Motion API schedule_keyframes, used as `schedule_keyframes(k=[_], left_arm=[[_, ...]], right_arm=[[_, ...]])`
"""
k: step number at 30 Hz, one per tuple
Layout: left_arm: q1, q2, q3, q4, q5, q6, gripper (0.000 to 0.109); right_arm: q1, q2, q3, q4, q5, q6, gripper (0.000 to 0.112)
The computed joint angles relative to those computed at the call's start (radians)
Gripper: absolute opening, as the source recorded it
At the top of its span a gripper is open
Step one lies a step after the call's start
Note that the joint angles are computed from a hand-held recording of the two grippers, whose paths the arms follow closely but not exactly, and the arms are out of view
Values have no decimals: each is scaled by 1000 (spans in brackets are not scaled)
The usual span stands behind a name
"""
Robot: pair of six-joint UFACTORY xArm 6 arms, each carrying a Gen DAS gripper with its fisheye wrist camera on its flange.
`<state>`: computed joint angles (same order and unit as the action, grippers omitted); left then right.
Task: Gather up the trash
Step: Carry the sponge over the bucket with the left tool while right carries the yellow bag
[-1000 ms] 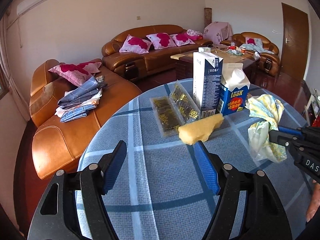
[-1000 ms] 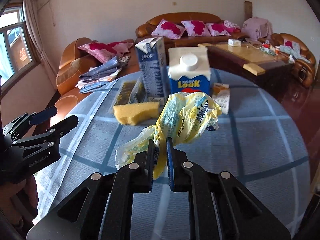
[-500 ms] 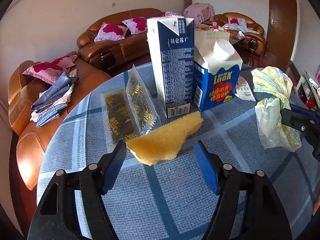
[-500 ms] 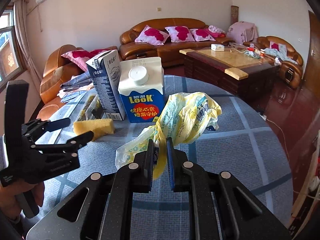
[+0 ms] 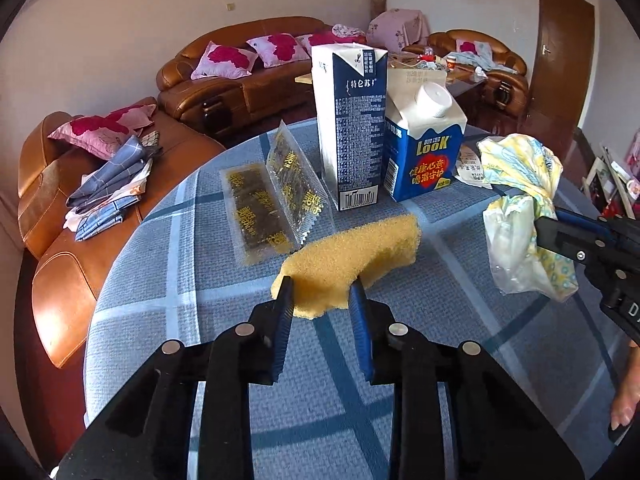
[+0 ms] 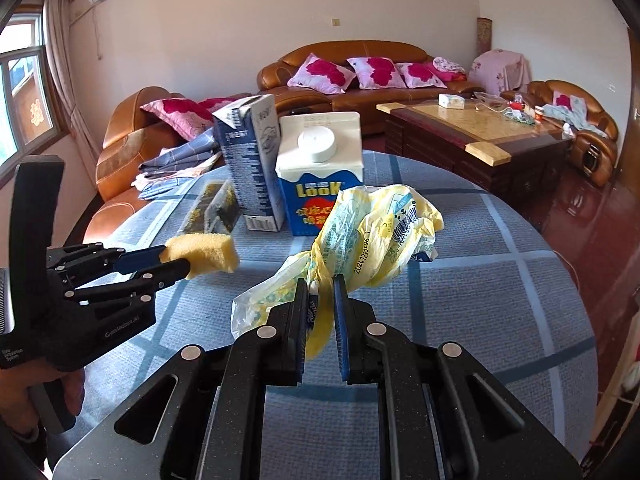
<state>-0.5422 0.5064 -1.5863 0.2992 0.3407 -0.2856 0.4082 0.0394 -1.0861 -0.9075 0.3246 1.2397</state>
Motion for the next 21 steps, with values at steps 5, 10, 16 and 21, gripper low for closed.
schedule_keyframes(k=[5, 10, 16, 21], left_arm=[[27, -153, 199, 161, -62, -191, 27], [69, -289, 355, 351, -82, -399, 27], [110, -408, 476, 479, -95, -548, 27], [140, -495, 563, 568, -99, -648, 27]], right_arm=[[27, 7, -6, -9, -40, -9, 13], [61, 33, -32, 4, -74, -28, 13], [112, 78, -81, 41, -100, -75, 13], [153, 111, -116, 66, -110, -110, 13]])
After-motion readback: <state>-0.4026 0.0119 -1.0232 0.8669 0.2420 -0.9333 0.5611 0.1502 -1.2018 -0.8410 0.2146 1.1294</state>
